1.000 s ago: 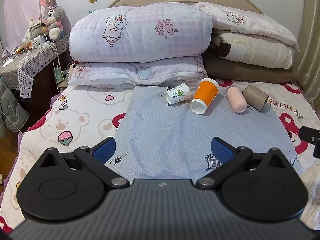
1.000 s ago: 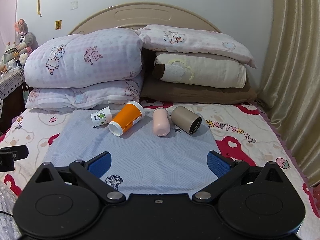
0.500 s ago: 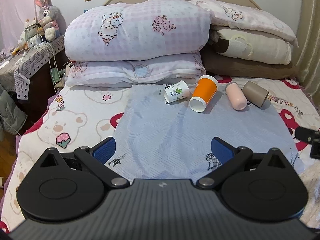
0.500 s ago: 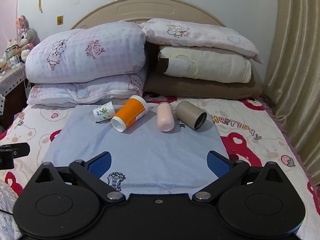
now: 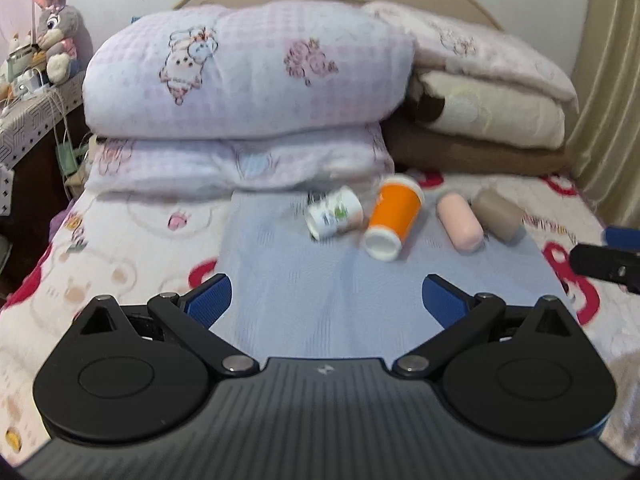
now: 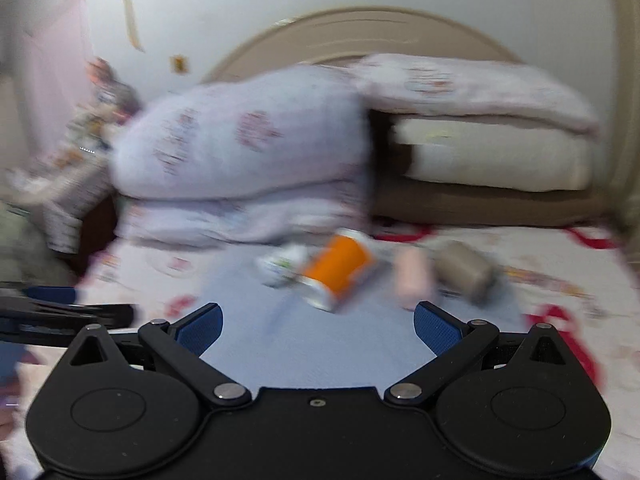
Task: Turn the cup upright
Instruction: 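Move both grippers toward the white leaf-print cup lying on its side, then close the left gripper on the white cup while the right gripper clamps its side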
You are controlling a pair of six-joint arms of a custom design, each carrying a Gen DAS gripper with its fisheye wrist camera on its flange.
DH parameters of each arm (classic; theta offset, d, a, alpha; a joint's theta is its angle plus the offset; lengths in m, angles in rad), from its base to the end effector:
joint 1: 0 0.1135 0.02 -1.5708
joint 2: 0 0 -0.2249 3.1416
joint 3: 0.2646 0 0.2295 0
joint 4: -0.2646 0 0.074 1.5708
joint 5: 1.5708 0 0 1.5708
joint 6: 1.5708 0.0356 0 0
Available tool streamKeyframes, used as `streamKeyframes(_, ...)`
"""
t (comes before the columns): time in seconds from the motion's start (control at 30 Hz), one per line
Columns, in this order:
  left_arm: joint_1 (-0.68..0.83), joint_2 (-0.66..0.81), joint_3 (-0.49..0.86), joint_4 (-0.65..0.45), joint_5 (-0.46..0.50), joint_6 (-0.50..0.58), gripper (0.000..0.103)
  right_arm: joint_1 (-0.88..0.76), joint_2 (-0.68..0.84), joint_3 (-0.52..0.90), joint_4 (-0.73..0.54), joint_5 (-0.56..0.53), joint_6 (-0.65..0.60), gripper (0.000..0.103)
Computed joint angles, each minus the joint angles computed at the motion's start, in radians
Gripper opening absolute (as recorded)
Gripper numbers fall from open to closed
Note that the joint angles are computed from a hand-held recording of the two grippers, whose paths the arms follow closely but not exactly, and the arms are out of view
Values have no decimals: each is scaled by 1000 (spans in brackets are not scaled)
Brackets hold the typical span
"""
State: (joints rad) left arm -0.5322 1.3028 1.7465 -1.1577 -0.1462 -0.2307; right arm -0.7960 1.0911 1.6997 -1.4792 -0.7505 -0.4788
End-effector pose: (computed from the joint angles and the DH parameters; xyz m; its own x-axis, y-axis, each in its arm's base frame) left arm 0.1899 -0.1058 0.4081 -0.6424 0.1158 -0.7575 0.2673 0.9603 -0.0799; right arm 0.1070 -0.0745 0.4124 -0.5739 0.1046 -0.8122 -0.0555 0.9846 0.1660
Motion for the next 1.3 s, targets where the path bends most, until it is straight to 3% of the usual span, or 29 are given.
streamKeyframes(0.2,144,125,-88,195,95,134,103,265,155,-62,172,105,276,95)
streamKeyframes(0.33,202,249,-85,303,175,222,101,371,290,4,175,146,369,90)
streamKeyframes(0.47,223,362,-88,438,224,330,100,448,467,135,160,144,496,75)
streamKeyframes(0.63,252,502,-112,662,334,499,100,560,645,246,234,242,648,55)
streamKeyframes(0.73,270,647,-3,664,414,546,100,609,779,345,239,282,713,54)
streamKeyframes(0.9,280,829,149,671,481,606,93,615,982,519,237,237,843,55)
streamKeyframes(1.07,293,918,226,680,541,702,90,636,1157,696,219,240,915,55)
streamKeyframes(1.17,315,1001,349,624,614,694,86,646,1248,807,191,250,924,57)
streamKeyframes(1.3,323,1137,573,487,651,715,80,660,1270,810,237,282,941,68)
